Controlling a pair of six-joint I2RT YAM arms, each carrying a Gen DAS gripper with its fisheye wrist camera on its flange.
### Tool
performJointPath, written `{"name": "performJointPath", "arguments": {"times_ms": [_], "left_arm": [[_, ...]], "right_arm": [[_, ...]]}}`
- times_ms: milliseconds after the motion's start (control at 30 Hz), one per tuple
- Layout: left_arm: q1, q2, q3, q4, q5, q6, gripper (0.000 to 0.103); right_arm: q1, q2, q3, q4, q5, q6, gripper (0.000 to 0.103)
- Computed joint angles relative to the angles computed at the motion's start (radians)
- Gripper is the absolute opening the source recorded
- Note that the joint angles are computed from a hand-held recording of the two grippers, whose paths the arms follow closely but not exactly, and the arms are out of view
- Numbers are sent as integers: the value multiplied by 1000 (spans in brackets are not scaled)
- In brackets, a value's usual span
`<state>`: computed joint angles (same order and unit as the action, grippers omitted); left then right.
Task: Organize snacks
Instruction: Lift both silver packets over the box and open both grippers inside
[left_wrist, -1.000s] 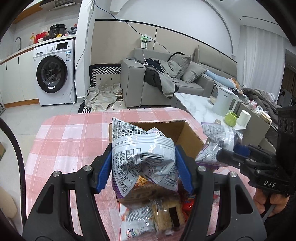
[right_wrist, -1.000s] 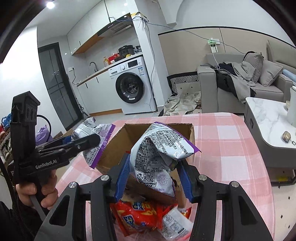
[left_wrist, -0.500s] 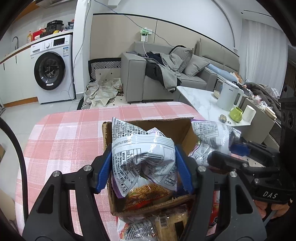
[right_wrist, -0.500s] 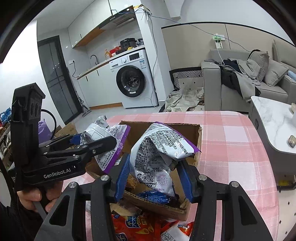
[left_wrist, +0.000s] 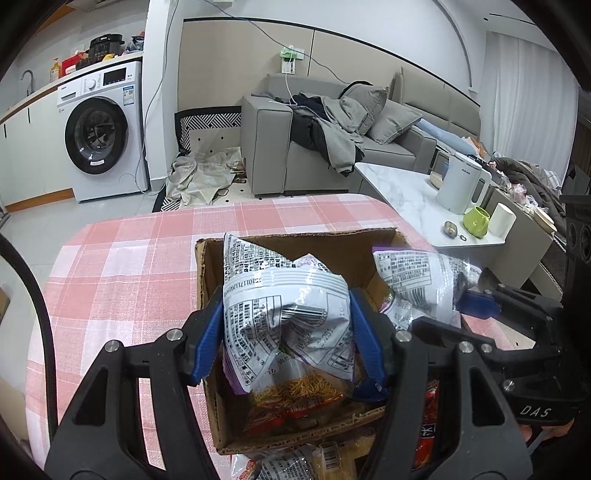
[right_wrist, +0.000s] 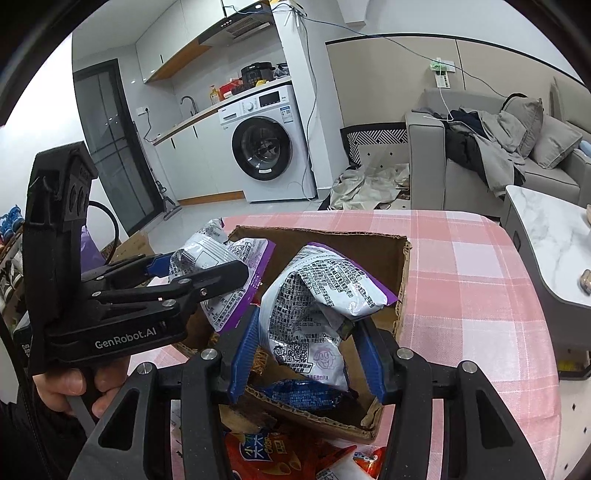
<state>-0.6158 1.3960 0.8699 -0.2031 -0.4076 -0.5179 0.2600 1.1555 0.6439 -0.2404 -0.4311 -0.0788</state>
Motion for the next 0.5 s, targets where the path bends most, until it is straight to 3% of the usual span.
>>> {"name": "performJointPath", "arguments": {"times_ms": [433, 500], "left_arm": [[9, 27, 14, 0, 10, -20, 63], [-1, 1, 6, -15, 2, -17, 69]], "right_arm": [[-29, -27, -3, -2, -13, -4, 52], [-45, -45, -2, -19, -16, -12, 55]]}}
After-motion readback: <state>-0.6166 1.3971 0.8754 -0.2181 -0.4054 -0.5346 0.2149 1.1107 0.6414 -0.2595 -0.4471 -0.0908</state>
